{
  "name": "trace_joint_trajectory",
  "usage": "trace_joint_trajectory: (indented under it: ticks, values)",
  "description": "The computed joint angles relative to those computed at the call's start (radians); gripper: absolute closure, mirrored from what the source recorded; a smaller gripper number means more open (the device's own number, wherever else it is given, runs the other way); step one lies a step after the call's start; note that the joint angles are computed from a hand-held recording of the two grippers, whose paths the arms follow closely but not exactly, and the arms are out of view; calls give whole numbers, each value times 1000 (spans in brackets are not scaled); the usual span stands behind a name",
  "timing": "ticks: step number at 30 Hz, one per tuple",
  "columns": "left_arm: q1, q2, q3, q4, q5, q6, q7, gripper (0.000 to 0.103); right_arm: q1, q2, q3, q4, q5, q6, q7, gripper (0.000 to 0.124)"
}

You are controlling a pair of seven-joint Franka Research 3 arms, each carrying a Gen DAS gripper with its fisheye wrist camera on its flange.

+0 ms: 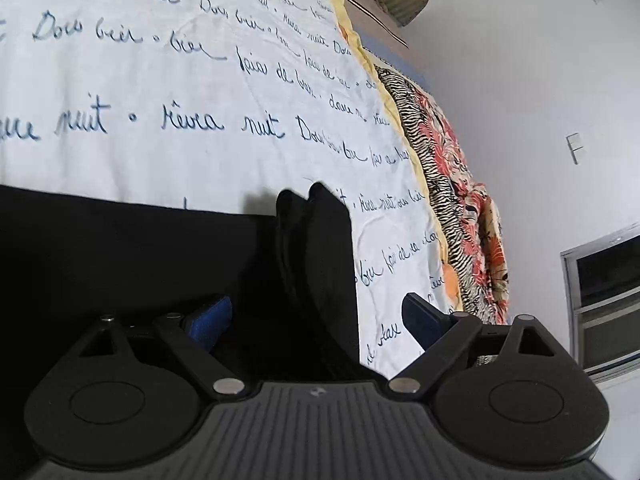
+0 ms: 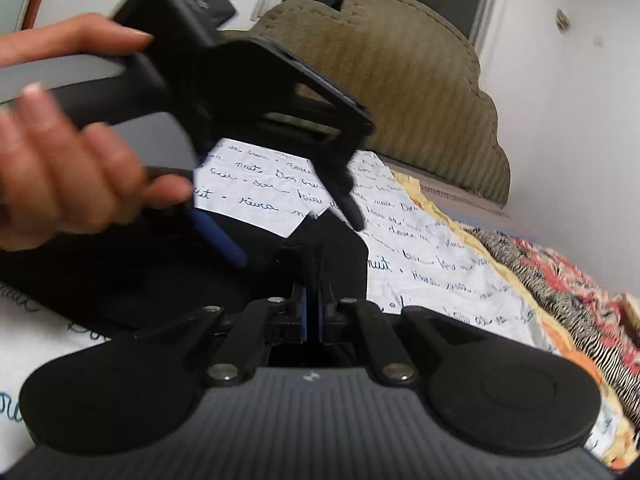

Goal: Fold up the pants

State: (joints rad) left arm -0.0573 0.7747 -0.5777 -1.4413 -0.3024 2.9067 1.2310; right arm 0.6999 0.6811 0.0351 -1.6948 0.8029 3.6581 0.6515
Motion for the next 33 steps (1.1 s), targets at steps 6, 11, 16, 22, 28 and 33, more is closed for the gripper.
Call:
trace_joint_trajectory:
  ticks: [6,11,16,22,28,33]
  values:
    - [50,27,-76,-10,-22,17,66,90,-25,-27,36,-58,-80,32,48,117]
    - [84,-27,-101,-116,-9,127,86,96,18,-32,22,-64,-40,49,-4,117]
    - [98,-148,-69,-264,71,222,45,96,26,-41,40,-75,-53,70,-34,117]
    - [170,-308,-65,-473,134,309,-19,96,27,-56,84,-90,-115,80,-21,117]
    - [354,-414,-168,-656,173,363,-89,96,49,-52,107,-82,-192,45,2,117]
    - [441,-494,-191,-765,202,376,-171,96,73,-35,117,-52,-255,-9,36,117]
